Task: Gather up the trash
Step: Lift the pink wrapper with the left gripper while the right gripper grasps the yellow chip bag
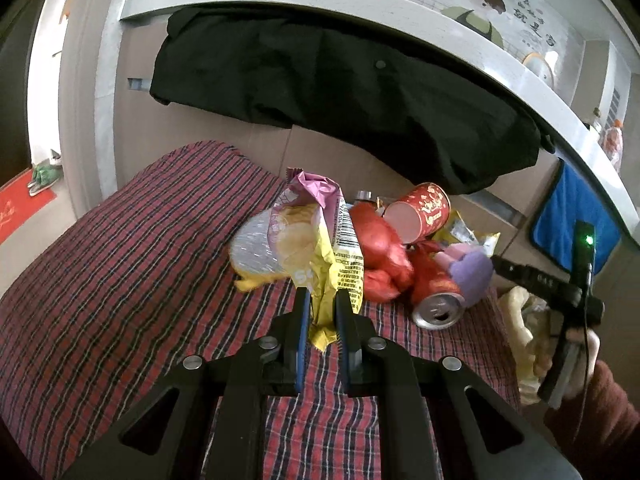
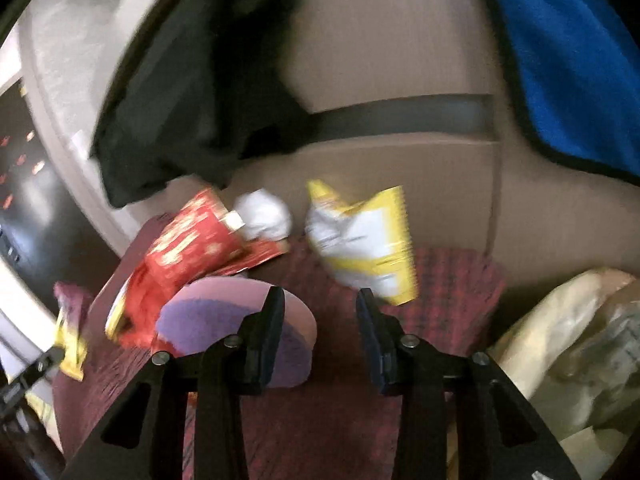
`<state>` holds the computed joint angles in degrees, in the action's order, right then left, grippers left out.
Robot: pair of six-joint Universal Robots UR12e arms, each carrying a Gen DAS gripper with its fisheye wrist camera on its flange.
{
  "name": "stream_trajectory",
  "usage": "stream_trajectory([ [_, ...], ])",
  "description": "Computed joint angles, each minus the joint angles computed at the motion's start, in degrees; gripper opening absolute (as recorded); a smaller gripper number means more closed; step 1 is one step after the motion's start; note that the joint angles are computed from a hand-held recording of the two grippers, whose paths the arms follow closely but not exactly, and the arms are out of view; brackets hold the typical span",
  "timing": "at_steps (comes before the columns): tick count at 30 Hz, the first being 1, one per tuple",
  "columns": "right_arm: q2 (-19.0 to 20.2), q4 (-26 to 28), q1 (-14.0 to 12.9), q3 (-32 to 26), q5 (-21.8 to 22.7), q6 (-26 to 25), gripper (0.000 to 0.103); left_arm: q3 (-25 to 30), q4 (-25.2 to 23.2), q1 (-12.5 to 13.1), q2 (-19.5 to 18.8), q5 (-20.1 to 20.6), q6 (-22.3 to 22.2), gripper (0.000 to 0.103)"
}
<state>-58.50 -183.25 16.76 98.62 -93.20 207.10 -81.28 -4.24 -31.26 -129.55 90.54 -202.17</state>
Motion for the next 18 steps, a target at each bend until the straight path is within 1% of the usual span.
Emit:
stream_trajectory([
  [3, 0.5, 1.2, 1.1, -1.2, 4.0, -3.5, 0.035, -0.1, 0.3, 0.0, 0.2, 0.2, -0.4, 0.013],
  [4, 0.7, 2.5, 1.5, -1.8, 5.3, -5.3, 0.035, -0.2, 0.5, 0.0, 0.2, 0.3, -0.5, 0.013],
  [6, 0.7, 3.6, 2.5, -2.7, 3.7, -9.0, 0.034, -0.4, 0.5, -0.1, 0.3, 0.6, -0.6, 0.013],
  [7, 0.7, 3.4, 3.1, -3.0, 1.0, -11.5, 0.031, -0.5, 0.4, -0.1, 0.4, 0.6, -0.7, 0.013],
  [8, 0.8, 2.8, 3.6, -3.2, -1.6, -12.5, 0.031, -0.5, 0.4, -0.1, 0.4, 0.7, -0.7, 0.013],
  [9, 0.9, 1.6, 4.1, -3.3, -6.6, -13.6, 0.031, -0.5, 0.3, -0.1, 0.4, 0.7, -0.6, 0.013],
  [11, 1.4, -0.1, 4.8, -3.7, -15.0, -14.2, 0.034, -0.4, 0.6, -0.1, 0.3, 0.6, -0.7, 0.013],
  [13, 1.9, 0.5, 4.7, -4.5, -20.5, -13.1, 0.034, 0.0, 0.9, -0.2, -0.1, 0.4, -1.0, 0.013],
  [14, 2.2, 1.3, 4.3, -4.9, -21.6, -11.8, 0.034, 0.2, 1.1, -0.2, -0.2, 0.3, -1.0, 0.013],
  [18, 2.7, 2.7, 2.6, -5.4, -21.6, -6.9, 0.034, 1.2, 1.2, -0.5, -0.8, 0.6, 0.2, 0.013],
])
